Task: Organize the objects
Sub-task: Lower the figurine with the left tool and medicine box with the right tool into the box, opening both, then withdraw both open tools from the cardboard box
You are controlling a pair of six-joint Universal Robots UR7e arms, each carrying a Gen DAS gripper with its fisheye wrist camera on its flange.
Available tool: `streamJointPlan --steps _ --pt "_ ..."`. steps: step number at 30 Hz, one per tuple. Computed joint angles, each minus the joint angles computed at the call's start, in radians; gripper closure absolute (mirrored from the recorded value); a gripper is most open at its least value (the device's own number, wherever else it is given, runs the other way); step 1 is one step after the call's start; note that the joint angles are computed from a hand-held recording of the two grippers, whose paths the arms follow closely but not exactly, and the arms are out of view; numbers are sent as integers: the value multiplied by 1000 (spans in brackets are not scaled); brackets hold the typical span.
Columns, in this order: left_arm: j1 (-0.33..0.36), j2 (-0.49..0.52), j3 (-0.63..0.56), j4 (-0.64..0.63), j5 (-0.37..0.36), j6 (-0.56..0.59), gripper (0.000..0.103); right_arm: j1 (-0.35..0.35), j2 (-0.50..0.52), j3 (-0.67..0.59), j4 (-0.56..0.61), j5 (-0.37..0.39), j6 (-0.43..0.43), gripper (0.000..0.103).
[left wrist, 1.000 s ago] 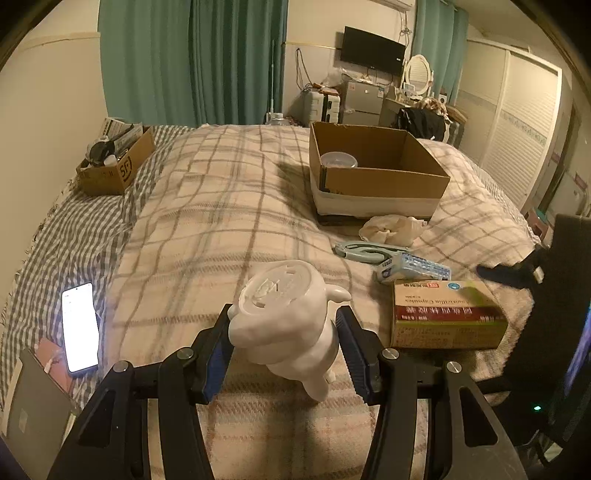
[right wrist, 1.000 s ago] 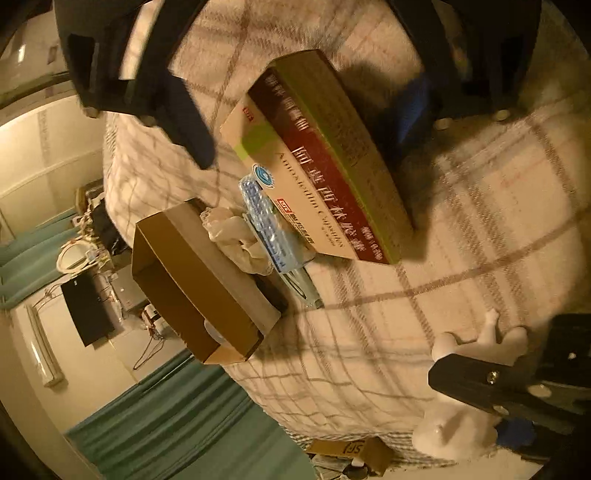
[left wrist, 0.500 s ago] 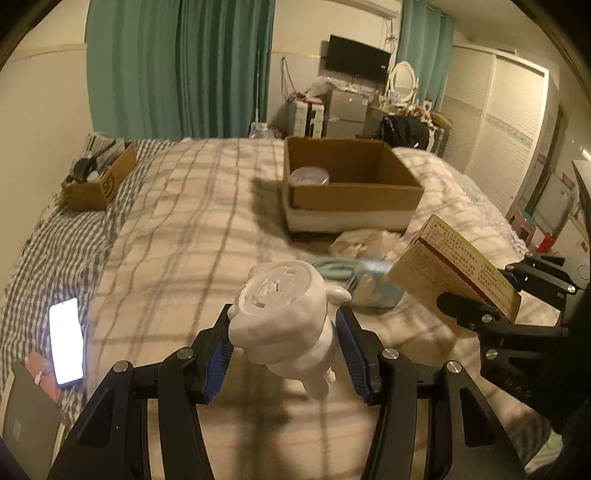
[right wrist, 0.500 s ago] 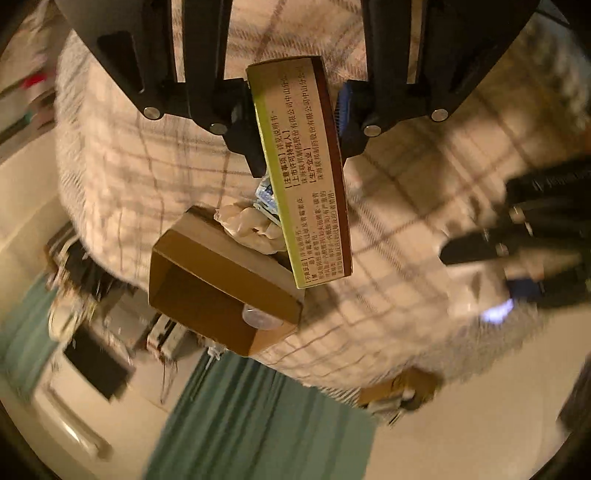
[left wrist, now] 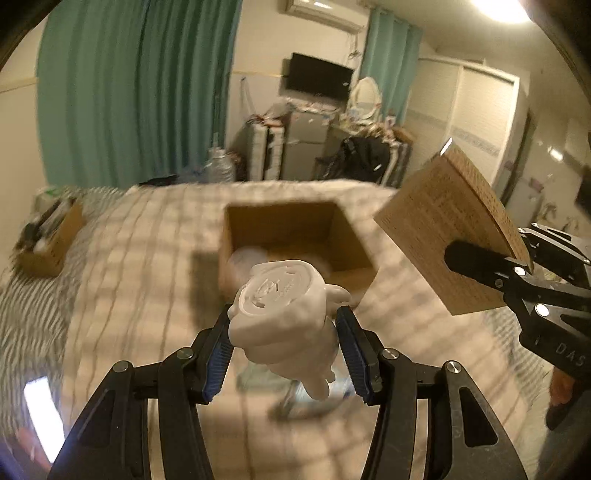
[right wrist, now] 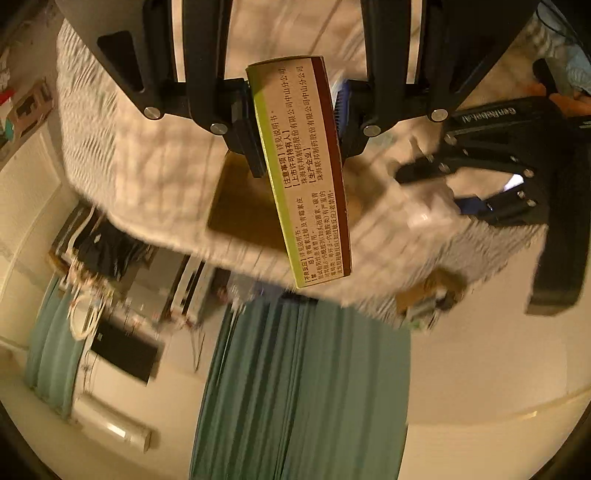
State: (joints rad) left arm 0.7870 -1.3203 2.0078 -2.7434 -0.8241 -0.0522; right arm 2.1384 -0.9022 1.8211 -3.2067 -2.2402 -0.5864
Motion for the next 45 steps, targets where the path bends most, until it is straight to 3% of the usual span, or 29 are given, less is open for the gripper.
streamJointPlan --steps 4,9,12,16,23,26,27,28,30,32,36,39,45 --pt "3 124 -150 -74 70 141 48 -12 41 -145 32 21 -37 71" --pt "51 256 -303 -124 65 220 48 -63 127 -332 148 42 -4 71" --pt "95 351 -389 -123 84 226 48 -107 187 -425 215 57 27 71" --pt "159 427 -456 -88 44 195 48 -161 262 -522 307 58 53 71" --pt "216 503 -479 -168 11 310 48 -234 313 -551 344 84 69 71" --pt "236 526 -519 -145 -10 326 46 -257 300 -529 314 142 93 69" --pt "236 528 -524 -131 -11 323 43 -262 291 -523 309 165 98 67" --pt "234 529 -525 -129 -4 325 40 -262 283 -511 296 179 95 58" --pt "224 527 -514 -160 30 324 15 -255 269 -486 243 190 69 28" --pt "206 509 -481 -199 71 300 7 -244 244 -451 189 199 53 25" --pt "184 431 -427 -129 52 223 6 -207 194 -407 183 174 67 17" --pt "155 367 -377 -99 79 187 1 -175 155 -356 139 130 53 12" --pt "76 202 -228 -87 142 143 0 -98 65 -228 47 40 31 6"
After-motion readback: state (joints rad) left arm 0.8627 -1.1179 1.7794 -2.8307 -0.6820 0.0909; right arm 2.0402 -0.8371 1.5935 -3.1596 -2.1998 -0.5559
